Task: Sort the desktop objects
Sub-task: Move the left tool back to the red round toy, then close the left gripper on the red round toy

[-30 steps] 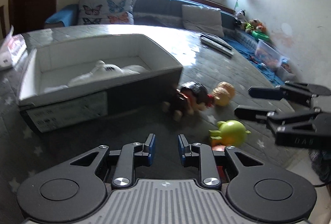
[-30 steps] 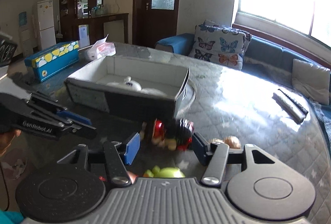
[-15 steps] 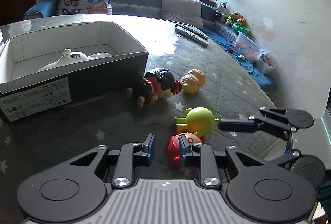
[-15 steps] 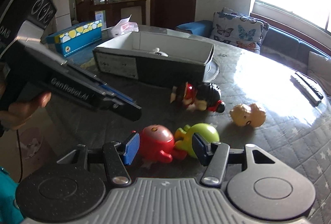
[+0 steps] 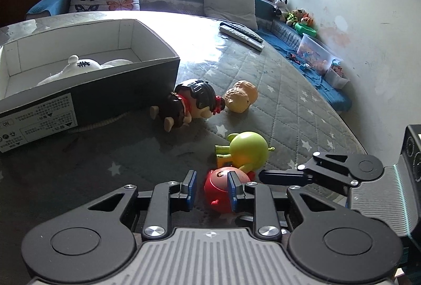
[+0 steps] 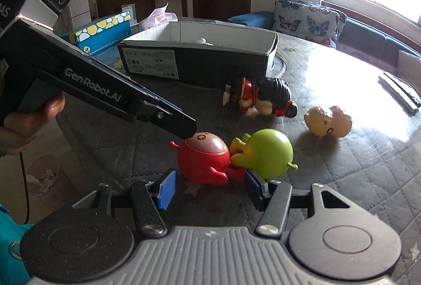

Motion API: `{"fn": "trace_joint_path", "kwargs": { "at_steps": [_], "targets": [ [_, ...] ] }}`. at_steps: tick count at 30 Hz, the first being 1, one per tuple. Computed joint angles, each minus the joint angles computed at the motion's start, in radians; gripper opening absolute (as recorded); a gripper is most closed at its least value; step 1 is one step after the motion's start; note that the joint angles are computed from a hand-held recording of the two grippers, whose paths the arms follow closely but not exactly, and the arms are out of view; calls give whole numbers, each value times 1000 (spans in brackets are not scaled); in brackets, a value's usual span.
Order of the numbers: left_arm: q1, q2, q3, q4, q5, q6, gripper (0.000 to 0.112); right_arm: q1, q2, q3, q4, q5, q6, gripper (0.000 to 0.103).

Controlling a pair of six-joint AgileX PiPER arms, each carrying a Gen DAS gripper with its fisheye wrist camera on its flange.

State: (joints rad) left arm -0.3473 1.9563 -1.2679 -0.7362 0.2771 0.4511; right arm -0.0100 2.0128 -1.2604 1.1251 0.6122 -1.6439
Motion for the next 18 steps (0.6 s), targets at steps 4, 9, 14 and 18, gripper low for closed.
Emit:
{"fn": "trace_joint_path", "kwargs": {
  "at_steps": [4, 9, 14, 18],
  "targets": [
    [6, 14, -21, -13, 20, 7, 28, 0, 14, -10, -8, 1, 13, 57],
    [19, 26, -44, -46, 53, 29, 28, 0, 33, -33, -28, 4, 43, 57],
    [33, 39, -60, -101, 87, 77, 30, 3, 41, -47, -30, 10, 50, 58],
    [41, 47, -67, -138, 118, 118, 32, 7, 46, -56, -41, 13, 62, 58]
  ]
}}
